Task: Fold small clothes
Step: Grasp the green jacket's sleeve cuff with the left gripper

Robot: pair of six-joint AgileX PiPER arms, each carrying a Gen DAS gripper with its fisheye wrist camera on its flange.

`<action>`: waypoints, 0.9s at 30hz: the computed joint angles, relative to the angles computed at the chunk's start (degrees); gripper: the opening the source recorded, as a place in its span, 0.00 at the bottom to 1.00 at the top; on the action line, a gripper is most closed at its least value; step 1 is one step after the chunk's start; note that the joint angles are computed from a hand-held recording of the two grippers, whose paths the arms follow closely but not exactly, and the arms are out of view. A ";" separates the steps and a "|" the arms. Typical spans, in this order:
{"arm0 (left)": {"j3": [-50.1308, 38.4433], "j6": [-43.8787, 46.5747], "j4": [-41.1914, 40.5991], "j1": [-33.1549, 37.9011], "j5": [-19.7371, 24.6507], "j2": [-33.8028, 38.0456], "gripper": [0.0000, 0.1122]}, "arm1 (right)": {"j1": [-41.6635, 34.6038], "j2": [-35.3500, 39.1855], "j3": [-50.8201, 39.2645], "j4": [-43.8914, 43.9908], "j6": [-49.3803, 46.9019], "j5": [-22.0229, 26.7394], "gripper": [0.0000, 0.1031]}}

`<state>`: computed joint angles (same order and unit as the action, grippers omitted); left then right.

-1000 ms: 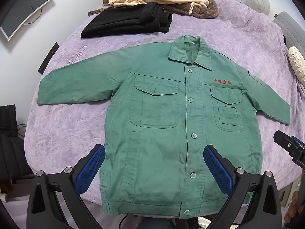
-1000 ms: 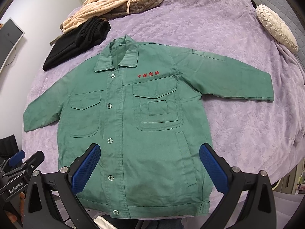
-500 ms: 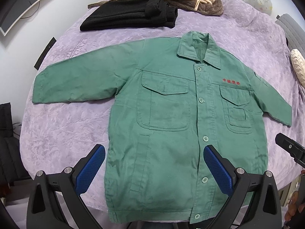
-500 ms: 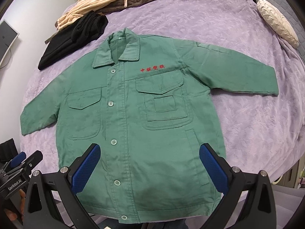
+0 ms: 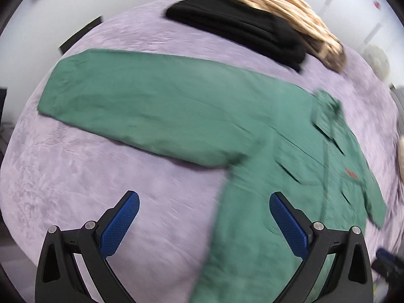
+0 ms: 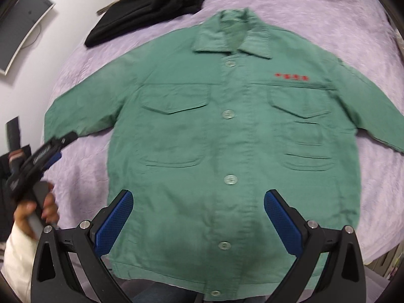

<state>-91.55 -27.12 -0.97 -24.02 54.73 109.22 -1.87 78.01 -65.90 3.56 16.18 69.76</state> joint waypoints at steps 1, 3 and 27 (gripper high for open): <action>1.34 0.76 -0.49 2.73 -2.35 0.75 0.92 | 1.42 0.99 0.03 0.24 0.44 -0.38 1.00; 2.61 0.80 -0.42 7.29 -5.55 2.98 0.92 | 3.43 2.83 0.21 0.44 0.92 -0.92 1.00; -7.72 5.22 -2.80 20.44 -18.01 10.16 0.05 | -1.31 4.42 5.27 4.54 -5.61 -5.49 1.00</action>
<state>-99.27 -21.90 -3.77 -3.58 36.72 119.39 -3.18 82.43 -60.64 8.10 10.57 64.26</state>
